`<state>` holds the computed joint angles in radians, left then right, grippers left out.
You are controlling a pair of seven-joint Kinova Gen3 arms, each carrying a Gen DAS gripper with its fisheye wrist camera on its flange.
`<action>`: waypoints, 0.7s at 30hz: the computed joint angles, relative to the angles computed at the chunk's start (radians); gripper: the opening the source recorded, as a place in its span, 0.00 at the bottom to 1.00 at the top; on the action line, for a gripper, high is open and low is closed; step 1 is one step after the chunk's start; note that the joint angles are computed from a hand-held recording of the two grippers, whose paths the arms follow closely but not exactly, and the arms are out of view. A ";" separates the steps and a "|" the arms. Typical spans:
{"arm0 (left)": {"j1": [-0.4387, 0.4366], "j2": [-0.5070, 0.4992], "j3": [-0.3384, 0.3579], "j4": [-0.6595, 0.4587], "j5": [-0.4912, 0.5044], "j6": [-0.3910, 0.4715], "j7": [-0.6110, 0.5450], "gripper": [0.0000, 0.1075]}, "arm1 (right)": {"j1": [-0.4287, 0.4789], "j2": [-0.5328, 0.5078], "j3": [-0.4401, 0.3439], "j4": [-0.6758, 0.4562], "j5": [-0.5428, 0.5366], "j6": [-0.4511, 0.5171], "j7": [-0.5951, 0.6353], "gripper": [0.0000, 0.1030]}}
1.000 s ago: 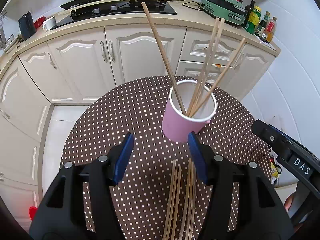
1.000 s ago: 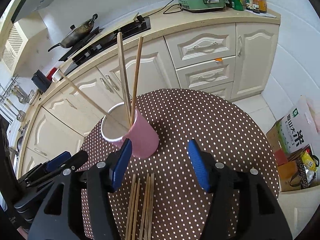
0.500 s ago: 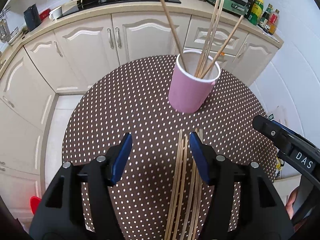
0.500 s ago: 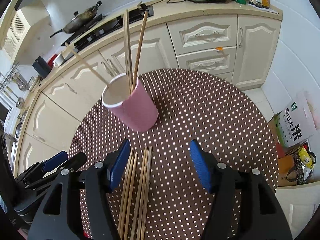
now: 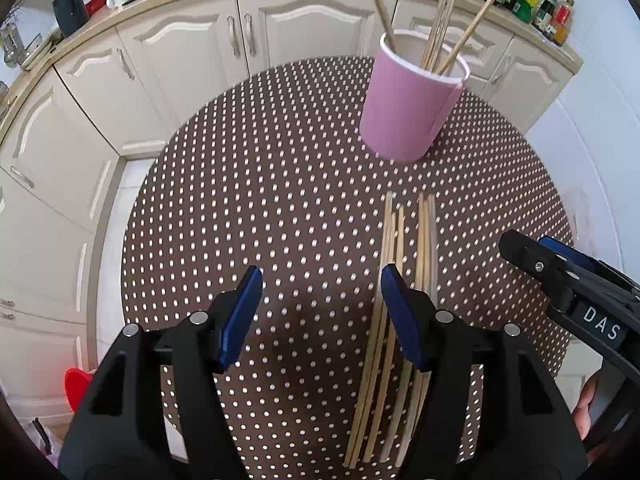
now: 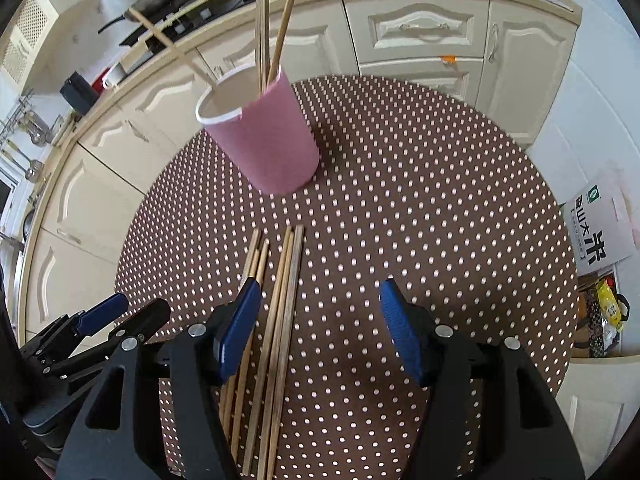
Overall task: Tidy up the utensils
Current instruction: 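Move both open grippers back down to the remaining chopsticks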
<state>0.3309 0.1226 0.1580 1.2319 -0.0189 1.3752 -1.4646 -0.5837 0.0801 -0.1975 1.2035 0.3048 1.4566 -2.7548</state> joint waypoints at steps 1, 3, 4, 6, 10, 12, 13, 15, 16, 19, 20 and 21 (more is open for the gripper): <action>-0.002 -0.001 -0.001 0.006 0.001 0.001 -0.003 0.57 | 0.001 0.003 0.000 0.005 -0.009 0.000 0.002 0.58; -0.001 -0.002 -0.001 0.021 -0.004 0.005 -0.001 0.57 | 0.001 0.011 0.000 0.012 -0.021 0.006 0.007 0.58; -0.001 -0.002 -0.001 0.027 -0.006 0.007 0.000 0.57 | 0.000 0.016 0.000 0.015 -0.028 0.011 0.009 0.58; -0.001 0.000 -0.002 0.035 -0.009 0.011 -0.003 0.57 | 0.000 0.019 0.002 0.028 -0.043 0.008 0.011 0.58; -0.003 0.001 -0.002 0.049 -0.013 0.014 -0.005 0.58 | -0.004 0.030 0.004 0.042 -0.059 0.011 0.020 0.58; -0.001 0.005 -0.002 0.051 -0.019 0.020 -0.004 0.58 | -0.004 0.035 0.006 0.049 -0.071 0.012 0.020 0.58; -0.001 0.005 -0.002 0.056 -0.021 0.019 -0.004 0.58 | -0.005 0.034 0.007 0.054 -0.076 0.010 0.018 0.58; -0.005 0.000 -0.005 0.069 -0.018 0.014 -0.008 0.58 | -0.008 0.037 0.007 0.059 -0.081 0.009 0.014 0.58; -0.009 -0.002 -0.006 0.076 -0.014 0.013 -0.012 0.58 | -0.008 0.039 0.007 0.063 -0.086 0.008 0.016 0.58; -0.011 -0.002 -0.006 0.087 -0.016 0.012 -0.012 0.58 | -0.012 0.045 0.007 0.065 -0.097 0.011 0.018 0.58; -0.012 -0.002 -0.007 0.090 -0.016 0.012 -0.011 0.58 | -0.018 0.044 0.004 0.071 -0.098 0.008 0.010 0.58; -0.017 -0.004 -0.009 0.097 -0.013 0.009 -0.017 0.58 | -0.022 0.047 0.003 0.077 -0.099 0.004 0.005 0.58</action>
<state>0.3142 0.1185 0.1493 1.3292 -0.0319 1.3838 -1.4812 -0.6054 0.1269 -0.1945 1.2803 0.2061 1.4604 -2.7495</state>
